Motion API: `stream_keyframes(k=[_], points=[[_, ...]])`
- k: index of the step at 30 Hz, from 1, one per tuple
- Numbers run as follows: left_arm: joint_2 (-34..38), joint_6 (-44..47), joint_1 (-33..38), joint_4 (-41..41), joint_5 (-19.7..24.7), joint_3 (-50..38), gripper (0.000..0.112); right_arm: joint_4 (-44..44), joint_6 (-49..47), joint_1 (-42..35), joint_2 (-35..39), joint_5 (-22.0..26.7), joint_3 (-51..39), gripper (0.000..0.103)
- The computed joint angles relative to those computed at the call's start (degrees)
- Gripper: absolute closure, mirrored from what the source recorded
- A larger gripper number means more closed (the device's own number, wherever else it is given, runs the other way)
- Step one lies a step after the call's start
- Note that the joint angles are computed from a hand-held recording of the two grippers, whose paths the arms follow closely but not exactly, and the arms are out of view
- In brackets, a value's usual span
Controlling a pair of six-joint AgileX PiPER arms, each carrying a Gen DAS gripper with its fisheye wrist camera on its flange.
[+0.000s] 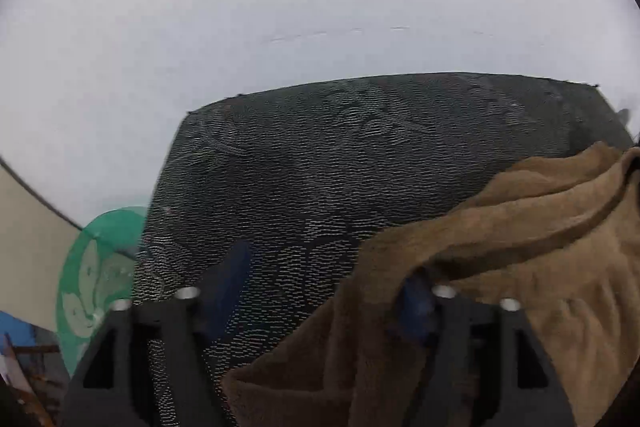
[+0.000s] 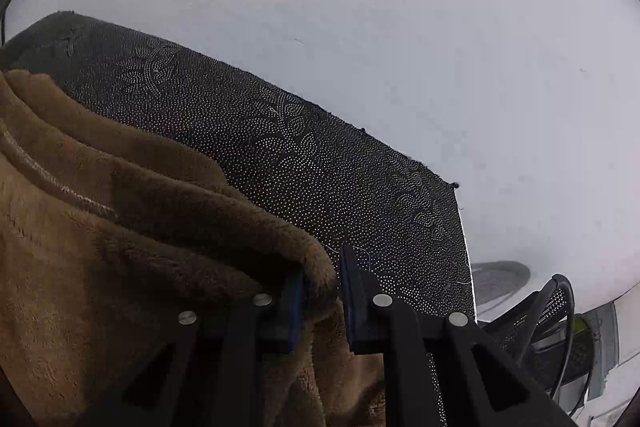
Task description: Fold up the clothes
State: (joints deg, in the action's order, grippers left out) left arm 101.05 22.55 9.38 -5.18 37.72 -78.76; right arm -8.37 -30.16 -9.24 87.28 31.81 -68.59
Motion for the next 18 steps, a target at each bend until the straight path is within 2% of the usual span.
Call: stream_keyframes(k=[1, 4, 7, 9, 10, 11, 12, 13, 15, 18], points=[[0.1, 0.2, 0.4, -0.4, 0.5, -0.3, 0.029, 0.5, -0.5, 0.0, 0.2, 0.6, -0.4, 0.086], [1.5, 4.3, 2.9, -5.6, 6.3, -3.6, 0.028, 4.6, -4.0, -0.9, 0.6, 3.0, -2.1, 0.086], [3.4, 7.7, 6.3, -11.3, 15.3, -8.5, 0.025, 13.1, -10.7, -3.6, 2.8, 8.8, -6.8, 0.085], [5.7, 9.1, 9.5, -16.5, 23.5, -13.0, 0.025, 21.0, -15.8, -7.1, 4.5, 15.2, -11.2, 0.079], [6.2, 9.9, 10.9, -19.1, 26.6, -14.2, 0.025, 24.9, -17.8, -9.2, 5.0, 19.1, -13.2, 0.06], [6.3, 11.3, 12.5, -21.8, 29.2, -14.8, 0.025, 28.5, -19.3, -11.4, 5.6, 22.9, -15.2, 0.03], [5.7, 12.6, 13.5, -23.5, 30.4, -14.5, 0.024, 32.9, -21.7, -13.8, 5.9, 24.9, -16.0, 0.021], [4.1, 14.2, 13.9, -24.0, 29.8, -12.9, 0.024, 36.9, -24.1, -16.2, 5.4, 27.0, -16.3, 0.019], [1.2, 16.6, 13.6, -23.6, 27.8, -9.7, 0.024, 41.7, -25.8, -19.9, 5.0, 31.5, -17.4, 0.019], [-1.8, 18.2, 12.6, -22.1, 24.9, -6.1, 0.024, 45.8, -29.0, -24.2, 3.6, 33.6, -16.6, 0.019]])
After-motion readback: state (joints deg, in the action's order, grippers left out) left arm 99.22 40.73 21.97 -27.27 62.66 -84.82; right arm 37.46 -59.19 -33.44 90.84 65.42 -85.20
